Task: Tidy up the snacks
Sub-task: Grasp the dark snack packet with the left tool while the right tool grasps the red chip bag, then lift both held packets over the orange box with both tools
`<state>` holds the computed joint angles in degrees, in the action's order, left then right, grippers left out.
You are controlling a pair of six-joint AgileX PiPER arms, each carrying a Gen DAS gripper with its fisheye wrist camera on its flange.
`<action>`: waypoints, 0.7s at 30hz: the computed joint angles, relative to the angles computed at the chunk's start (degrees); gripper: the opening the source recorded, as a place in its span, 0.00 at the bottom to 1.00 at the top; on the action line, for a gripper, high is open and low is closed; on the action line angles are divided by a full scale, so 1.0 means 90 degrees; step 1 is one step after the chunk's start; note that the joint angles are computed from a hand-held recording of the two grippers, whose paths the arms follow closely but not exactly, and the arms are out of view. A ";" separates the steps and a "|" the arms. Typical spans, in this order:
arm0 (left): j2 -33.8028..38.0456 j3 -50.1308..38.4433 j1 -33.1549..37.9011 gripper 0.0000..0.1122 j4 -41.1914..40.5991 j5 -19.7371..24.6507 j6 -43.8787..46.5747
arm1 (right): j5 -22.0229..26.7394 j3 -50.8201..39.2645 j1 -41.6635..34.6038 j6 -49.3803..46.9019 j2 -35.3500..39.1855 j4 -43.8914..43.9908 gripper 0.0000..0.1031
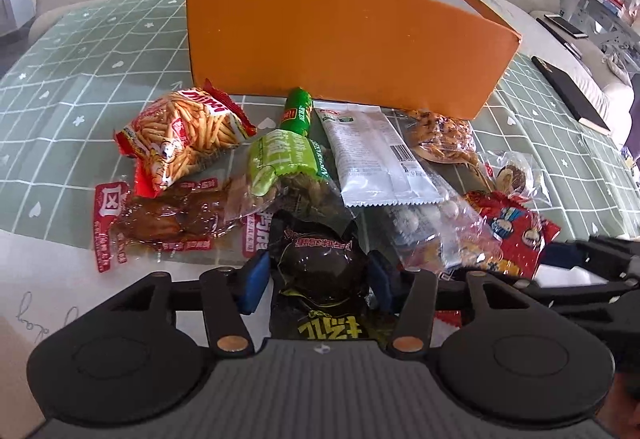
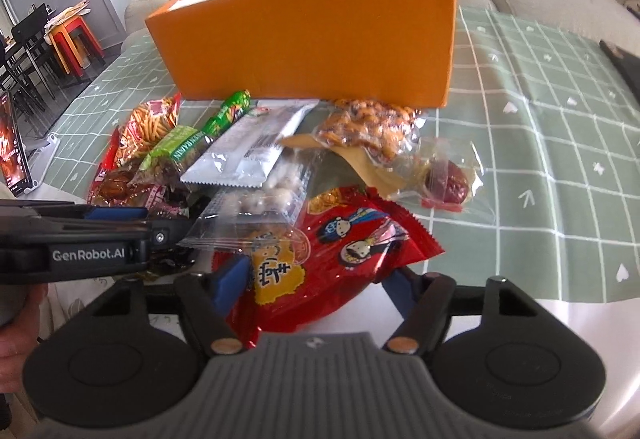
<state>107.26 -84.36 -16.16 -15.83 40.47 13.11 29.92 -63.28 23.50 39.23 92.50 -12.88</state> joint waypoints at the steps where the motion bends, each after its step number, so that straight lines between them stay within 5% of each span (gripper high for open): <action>1: -0.0032 0.0030 0.0005 0.50 0.0024 -0.0013 0.0036 | 0.0034 -0.0005 0.0026 0.0056 -0.0044 -0.0081 0.64; 4: -0.0138 0.0132 0.0002 0.47 0.0116 -0.0022 0.0094 | 0.0096 0.0052 0.0104 0.0302 -0.0206 -0.0362 0.59; 9: -0.0295 0.0231 0.0019 0.42 0.0197 0.0095 0.0173 | 0.0172 0.0176 0.0109 0.0566 -0.0547 -0.0583 0.30; 21: -0.0618 0.0512 0.0028 0.42 0.0045 0.0003 0.0511 | 0.0510 0.0057 0.0859 0.1661 -0.0786 -0.2537 0.19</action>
<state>101.70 -79.75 -15.92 -15.42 40.50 17.71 34.51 -62.77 31.22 54.17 85.42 -35.71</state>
